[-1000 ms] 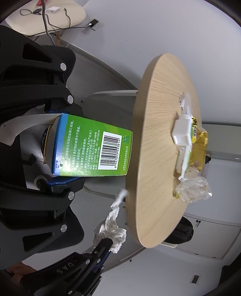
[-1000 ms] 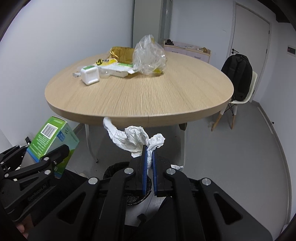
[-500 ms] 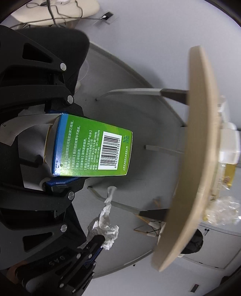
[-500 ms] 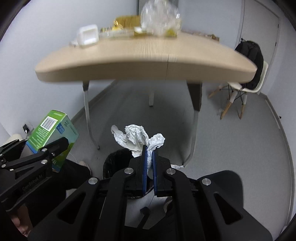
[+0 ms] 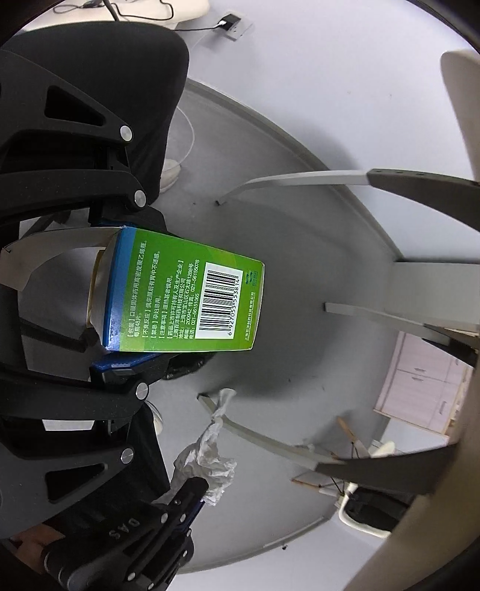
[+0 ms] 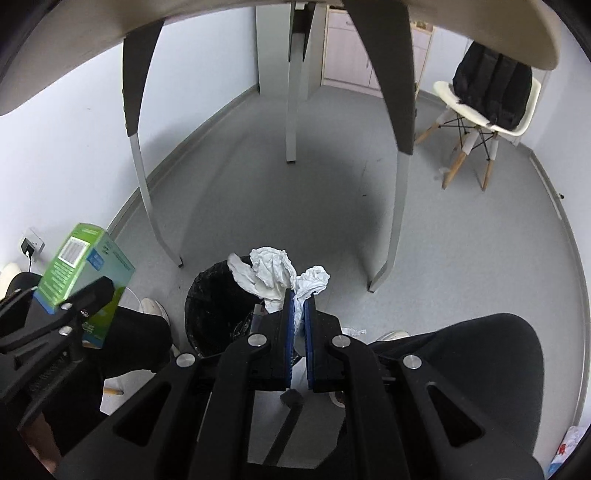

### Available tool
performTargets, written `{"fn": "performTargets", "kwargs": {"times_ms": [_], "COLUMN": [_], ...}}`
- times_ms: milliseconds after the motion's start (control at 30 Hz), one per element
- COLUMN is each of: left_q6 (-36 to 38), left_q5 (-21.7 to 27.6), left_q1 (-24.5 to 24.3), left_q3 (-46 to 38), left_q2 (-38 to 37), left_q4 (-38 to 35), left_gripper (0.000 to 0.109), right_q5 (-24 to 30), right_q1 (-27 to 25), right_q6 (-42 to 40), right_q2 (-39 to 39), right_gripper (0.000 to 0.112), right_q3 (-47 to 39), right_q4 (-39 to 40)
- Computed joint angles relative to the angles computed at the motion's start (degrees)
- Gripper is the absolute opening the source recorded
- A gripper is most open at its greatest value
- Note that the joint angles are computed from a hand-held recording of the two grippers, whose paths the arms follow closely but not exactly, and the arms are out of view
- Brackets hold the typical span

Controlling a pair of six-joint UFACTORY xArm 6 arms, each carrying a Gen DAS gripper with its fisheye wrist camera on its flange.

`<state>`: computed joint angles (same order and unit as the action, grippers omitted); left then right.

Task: Collect trash
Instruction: 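Hold the green box and tissue above the black bin opening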

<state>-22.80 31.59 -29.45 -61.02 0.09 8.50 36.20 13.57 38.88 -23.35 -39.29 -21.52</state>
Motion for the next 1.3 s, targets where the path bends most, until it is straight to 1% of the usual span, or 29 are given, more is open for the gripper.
{"fn": "performTargets", "kwargs": {"times_ms": [133,267,367,467,533,667,733,900,1000,1300], "left_q6": [0.38,1.21,0.22,1.31,1.38,1.79,1.93,2.86,3.87,7.99], "left_q5": [0.68,1.1,1.37,2.4,3.15,4.3,4.28,5.42,5.47,5.95], "left_q1": [0.59,0.98,1.16,1.08,1.02,1.14,1.13,0.72,0.34,-1.35], "left_q3": [-2.7,-4.48,-7.34,-10.55,-12.7,-16.46,-16.43,-19.49,-20.07,-23.07], "left_q2": [3.89,6.66,10.34,13.7,15.79,19.72,20.14,23.79,24.61,27.55], "left_q4": [-0.93,-2.04,-0.4,-2.45,-2.47,-3.1,-3.3,-4.3,-5.17,-8.78], "left_gripper": [0.047,0.047,0.047,0.047,0.047,0.047,0.047,0.047,0.047,0.047], "right_q5": [-1.39,-2.11,-1.82,-2.54,-3.18,-2.73,-2.43,-2.48,-2.44,-2.42], "right_q1": [-1.44,-1.95,-1.87,-2.6,-3.37,-4.6,-5.2,-6.08,-6.7,-9.77], "right_q6": [-3.81,-6.11,-6.02,-7.17,-9.2,-10.43,-10.81,-10.38,-9.4,-8.33], "right_q2": [5.19,9.87,13.54,16.64,18.91,22.2,23.51,25.09,25.39,22.96], "right_gripper": [0.004,0.004,0.004,0.004,0.004,0.004,0.004,0.004,0.004,0.004], "right_q3": [-1.77,-4.2,-6.42,-8.3,-9.63,-11.75,-12.77,-13.89,-13.74,-10.36], "right_q4": [4.58,5.72,3.97,4.45,6.67,7.45,7.65,7.01,5.84,6.25]}}
